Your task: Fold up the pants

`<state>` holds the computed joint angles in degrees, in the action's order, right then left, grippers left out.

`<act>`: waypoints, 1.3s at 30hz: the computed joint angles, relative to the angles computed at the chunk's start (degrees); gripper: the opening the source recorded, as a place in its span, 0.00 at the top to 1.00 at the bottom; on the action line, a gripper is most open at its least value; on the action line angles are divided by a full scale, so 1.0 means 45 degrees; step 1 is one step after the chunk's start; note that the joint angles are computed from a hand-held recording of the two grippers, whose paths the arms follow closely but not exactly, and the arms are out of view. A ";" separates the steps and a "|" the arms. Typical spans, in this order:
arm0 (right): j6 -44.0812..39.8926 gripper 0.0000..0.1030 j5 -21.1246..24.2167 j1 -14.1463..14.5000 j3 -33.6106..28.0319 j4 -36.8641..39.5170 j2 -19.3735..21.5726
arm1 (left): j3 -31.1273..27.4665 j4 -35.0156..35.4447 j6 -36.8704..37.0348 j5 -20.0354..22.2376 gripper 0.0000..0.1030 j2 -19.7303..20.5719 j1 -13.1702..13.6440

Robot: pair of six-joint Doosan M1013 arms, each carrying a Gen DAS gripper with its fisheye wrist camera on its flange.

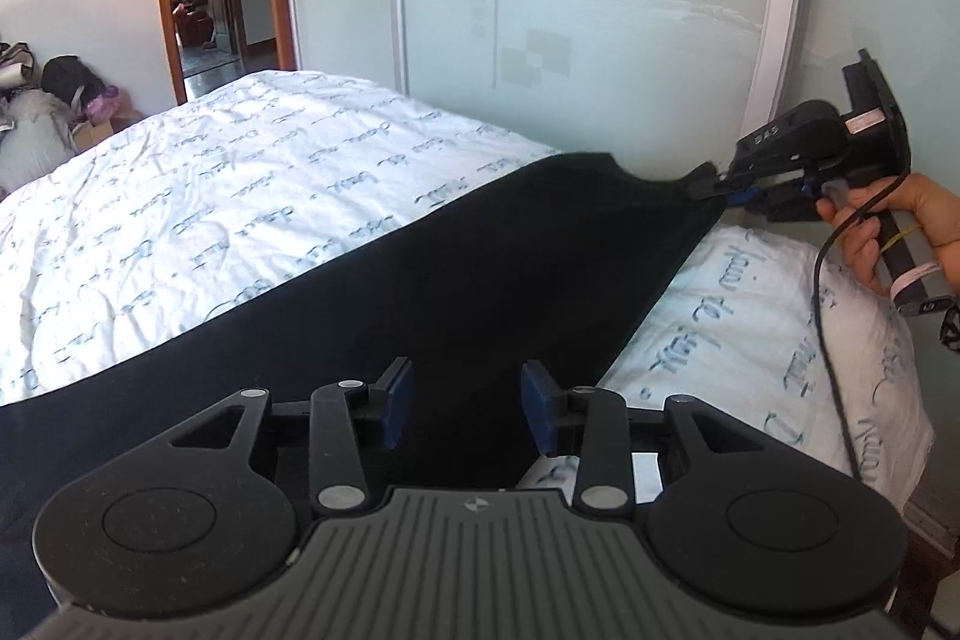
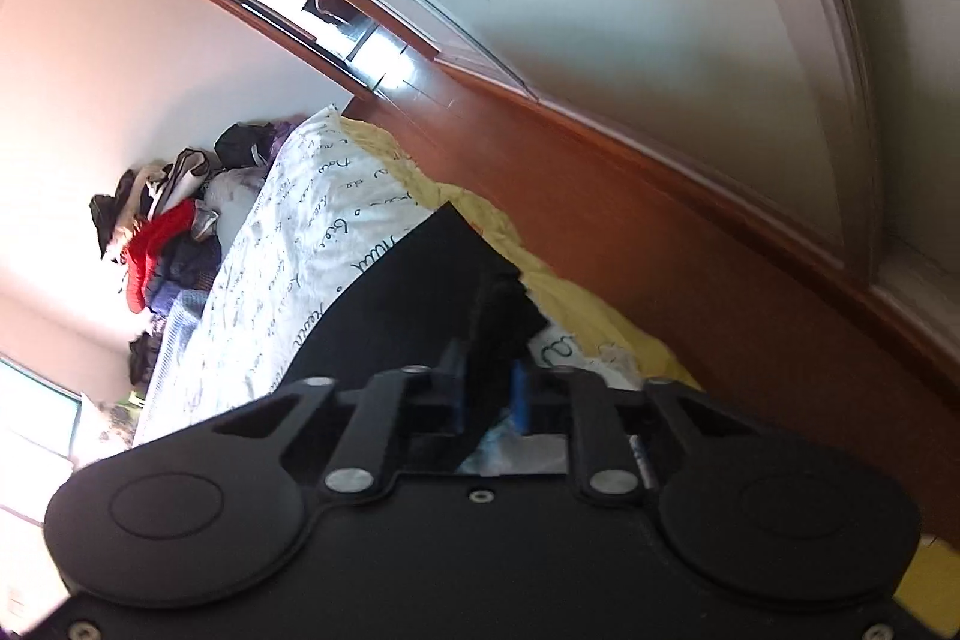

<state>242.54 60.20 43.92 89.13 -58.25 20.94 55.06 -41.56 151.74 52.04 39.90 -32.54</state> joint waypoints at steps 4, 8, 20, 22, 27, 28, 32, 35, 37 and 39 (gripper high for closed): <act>-0.0417 0.91 0.0716 0.0060 -0.0320 0.0105 0.0157 | 0.0253 0.0128 0.0152 -0.0648 0.53 -0.0203 0.0246; -0.2526 0.56 0.4048 0.0289 -0.1841 0.1353 0.0806 | 0.0162 0.0817 -0.0546 -0.1352 0.50 -0.0223 0.0540; -1.9434 0.52 -0.0806 -0.0119 -0.8545 0.3832 0.4538 | 0.0116 0.4604 -0.4340 -0.2080 0.50 -0.0075 0.1234; -2.1358 0.52 -0.0531 -0.0367 -0.9704 0.5496 0.5234 | 0.0499 0.4904 -0.4168 -0.2099 0.48 -0.0242 0.1281; -2.3864 0.48 0.1072 -0.0193 -1.0510 0.7078 0.5580 | 0.1734 0.3870 -0.2338 -0.2582 0.45 -0.0861 0.1709; -2.4022 0.48 0.1310 -0.0152 -1.0619 0.7209 0.5530 | 0.1816 0.3620 -0.2109 -0.2599 0.45 -0.0938 0.1808; -2.3089 0.47 0.0713 0.0082 -1.1119 0.6038 0.5546 | 0.1935 0.3747 -0.3102 -0.4028 0.42 -0.1065 0.1980; -2.3524 0.43 0.0384 0.0029 -1.2747 0.5781 0.6502 | 0.1394 0.5515 -0.5816 -0.4474 0.40 -0.0758 0.2060; -2.4633 0.43 0.0974 -0.0177 -1.4719 0.6847 0.7712 | 0.0924 0.6967 -0.7280 -0.3969 0.40 -0.0476 0.2087; -2.5574 0.43 0.2513 -0.0350 -1.7071 0.8234 0.9071 | 0.0982 0.8826 -0.8529 -0.3961 0.39 -0.0413 0.2042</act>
<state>127.45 71.51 42.34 12.31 -21.19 61.76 59.48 -1.84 113.36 34.21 38.04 -23.35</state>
